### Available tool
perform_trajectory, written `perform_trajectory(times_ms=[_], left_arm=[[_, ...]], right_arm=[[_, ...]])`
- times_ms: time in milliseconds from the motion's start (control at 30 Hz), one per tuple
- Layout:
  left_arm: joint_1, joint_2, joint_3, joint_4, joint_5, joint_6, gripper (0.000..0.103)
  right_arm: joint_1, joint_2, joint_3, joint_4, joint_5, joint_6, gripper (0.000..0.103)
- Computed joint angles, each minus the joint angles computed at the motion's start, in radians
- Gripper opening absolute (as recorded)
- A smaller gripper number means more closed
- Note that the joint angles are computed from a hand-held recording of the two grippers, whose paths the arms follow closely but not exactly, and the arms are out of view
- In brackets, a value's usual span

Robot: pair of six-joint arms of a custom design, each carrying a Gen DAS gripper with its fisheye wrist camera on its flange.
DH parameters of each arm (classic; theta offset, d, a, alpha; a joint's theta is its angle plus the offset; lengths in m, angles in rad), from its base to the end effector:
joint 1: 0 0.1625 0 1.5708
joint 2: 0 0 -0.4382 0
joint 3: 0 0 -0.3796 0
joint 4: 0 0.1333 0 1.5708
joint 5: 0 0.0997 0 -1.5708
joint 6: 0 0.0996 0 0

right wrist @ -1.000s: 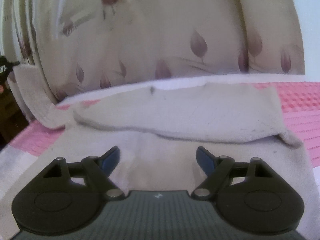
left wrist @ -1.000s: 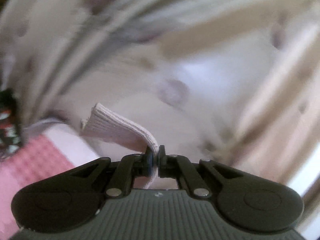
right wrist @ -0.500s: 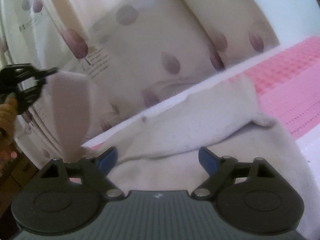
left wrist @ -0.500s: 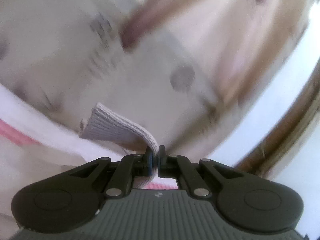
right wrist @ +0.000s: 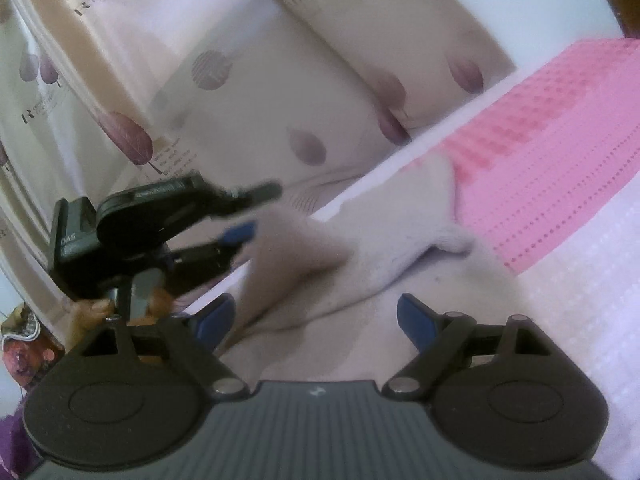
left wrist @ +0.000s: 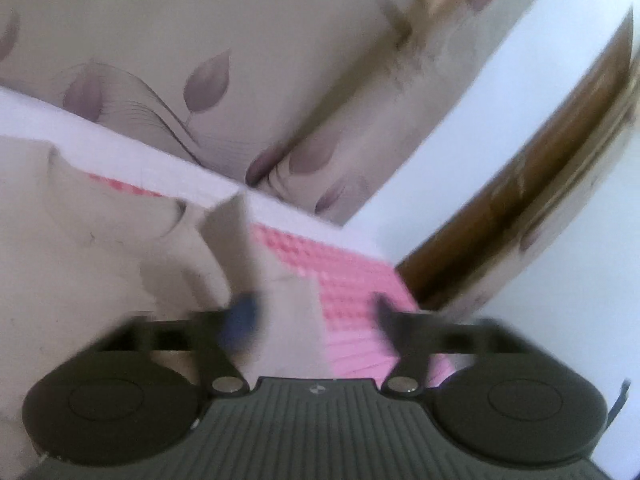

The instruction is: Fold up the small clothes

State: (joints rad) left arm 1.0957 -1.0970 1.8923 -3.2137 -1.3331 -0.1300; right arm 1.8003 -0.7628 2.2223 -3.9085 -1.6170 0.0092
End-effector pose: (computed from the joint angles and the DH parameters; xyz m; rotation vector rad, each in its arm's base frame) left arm -0.1370 -0.6090 0.2921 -0.3334 -2.7947 1.3103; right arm 0.2389 -0.4568 0.1012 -0.2766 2.7764 -1.3088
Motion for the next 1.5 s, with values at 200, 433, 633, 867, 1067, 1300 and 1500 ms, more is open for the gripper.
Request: perform_trajectory(times_ms=[200,433,633,867,1067,1300,1500], left_arm=[[0.013,-0.126,0.156,-0.169,0.078,-0.028,0.102],[0.063,-0.241,0.318,-0.259,0.218,0.024,0.102],[0.081,-0.191,0.377,-0.449,0.266,0.058,0.102],[0.071,-0.191,0.386,-0.479,0.291,0.091,0.102],[0.085,-0.182,0.373,-0.501,0.289,0.037,0.103],[0.078,-0.180,0.375,-0.498,0.306,0.053,0.103],[0.077,-0.177,0.375,-0.499,0.311,0.059,0.103]], right_arm=[[0.034,-0.006,-0.028,0.034,-0.066,-0.096,0.089],[0.066,0.010,-0.152,0.198,-0.063,-0.066,0.089],[0.202,0.173,-0.433,0.410,-0.334,-0.119,0.089],[0.222,0.297,-0.531,0.371,-0.589,-0.309,0.061],[0.057,0.103,-0.193,0.174,-0.264,0.033,0.064],[-0.045,0.077,-0.175,0.191,-0.032,0.196,0.064],[-0.024,0.078,-0.211,0.247,-0.090,0.140,0.013]])
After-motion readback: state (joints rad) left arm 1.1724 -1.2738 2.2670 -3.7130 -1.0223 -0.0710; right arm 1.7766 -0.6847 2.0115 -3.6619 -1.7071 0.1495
